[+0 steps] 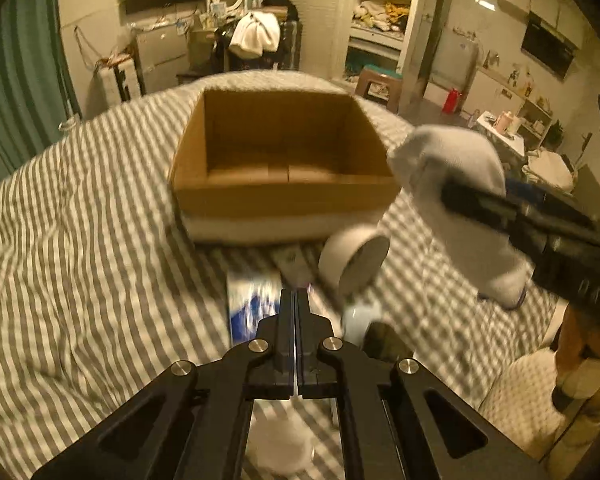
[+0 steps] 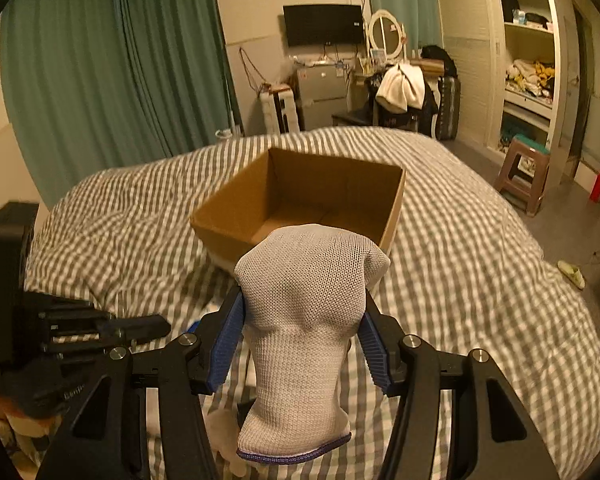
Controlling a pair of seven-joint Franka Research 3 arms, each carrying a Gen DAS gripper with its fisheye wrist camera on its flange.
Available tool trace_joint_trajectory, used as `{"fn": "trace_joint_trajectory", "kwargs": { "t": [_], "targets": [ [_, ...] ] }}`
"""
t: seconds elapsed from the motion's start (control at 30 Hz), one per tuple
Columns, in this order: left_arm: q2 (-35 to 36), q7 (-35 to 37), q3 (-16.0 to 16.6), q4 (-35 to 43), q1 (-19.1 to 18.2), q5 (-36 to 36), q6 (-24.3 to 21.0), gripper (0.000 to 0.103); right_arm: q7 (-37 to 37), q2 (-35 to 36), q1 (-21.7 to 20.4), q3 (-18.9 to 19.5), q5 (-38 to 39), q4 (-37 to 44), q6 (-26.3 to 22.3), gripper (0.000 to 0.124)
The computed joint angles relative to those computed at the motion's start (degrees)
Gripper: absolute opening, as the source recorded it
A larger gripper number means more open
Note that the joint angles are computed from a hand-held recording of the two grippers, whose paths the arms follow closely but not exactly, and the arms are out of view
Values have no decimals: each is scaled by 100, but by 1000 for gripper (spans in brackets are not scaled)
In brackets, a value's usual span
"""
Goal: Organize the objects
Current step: 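Carry the white sock into the cardboard box and open the right tool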
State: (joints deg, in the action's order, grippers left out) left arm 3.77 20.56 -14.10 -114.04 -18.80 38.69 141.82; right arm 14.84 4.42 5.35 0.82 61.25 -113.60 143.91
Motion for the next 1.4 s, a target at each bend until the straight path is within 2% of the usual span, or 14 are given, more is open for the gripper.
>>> {"fn": "trace_joint_trajectory", "kwargs": {
  "t": [0.23, 0.4, 0.5, 0.63, 0.77, 0.87, 0.9, 0.93, 0.97, 1.03, 1.1, 1.2, 1.3, 1.4],
  "targets": [
    [466, 403, 136, 900, 35, 114, -355, 0, 160, 226, 39, 54, -148, 418, 23, 54],
    [940, 515, 353, 1531, 73, 219, -369, 0, 740, 748, 20, 170, -362, 1283, -147, 54],
    [1257, 771, 462, 1892, 126, 177, -329, 0, 1339, 1250, 112, 247, -854, 1962, 93, 54],
    [1637, 1034, 617, 2279, 144, 138, -352, 0, 2660, 2221, 298, 236, -1879, 3213, 23, 54],
    [1853, 1229, 725, 2387, 201, 8, -174, 0, 3627, 3144, 412, 238, -2644, 4377, -304, 56],
    [1892, 1191, 787, 2301, 206, 10, -2, 2, 3950, 3580, 193, 512, -2676, 4882, -601, 63],
    [1890, 1273, 742, 2242, 280, -166, 73, 5, 3961, 3668, 18, 702, -2526, 5007, -857, 69],
    [1892, 1300, 732, 2219, 298, -260, 84, 7, 3921, 3646, -109, 822, -2401, 4964, -959, 72],
    [1891, 1295, 740, 2204, 292, -308, 62, 14, 3881, 3599, -202, 897, -2276, 4888, -956, 72],
    [1836, 1049, 825, 2144, 172, -175, -64, 30, 3775, 3392, -291, 909, -2159, 4637, -776, 73],
    [1729, 879, 840, 2058, 114, -81, -149, 58, 3670, 3164, -344, 892, -2105, 4416, -674, 73],
    [1436, 470, 881, 1831, 1, 301, -211, 82, 3333, 2627, -436, 869, -1972, 3911, -508, 77],
    [1105, 336, 751, 1624, 15, 448, -263, 87, 2988, 2043, -475, 784, -1817, 3318, -297, 80],
    [767, 377, 589, 1496, -15, 585, -547, 90, 2787, 1495, -427, 626, -1788, 2833, -246, 85]
  ]
}}
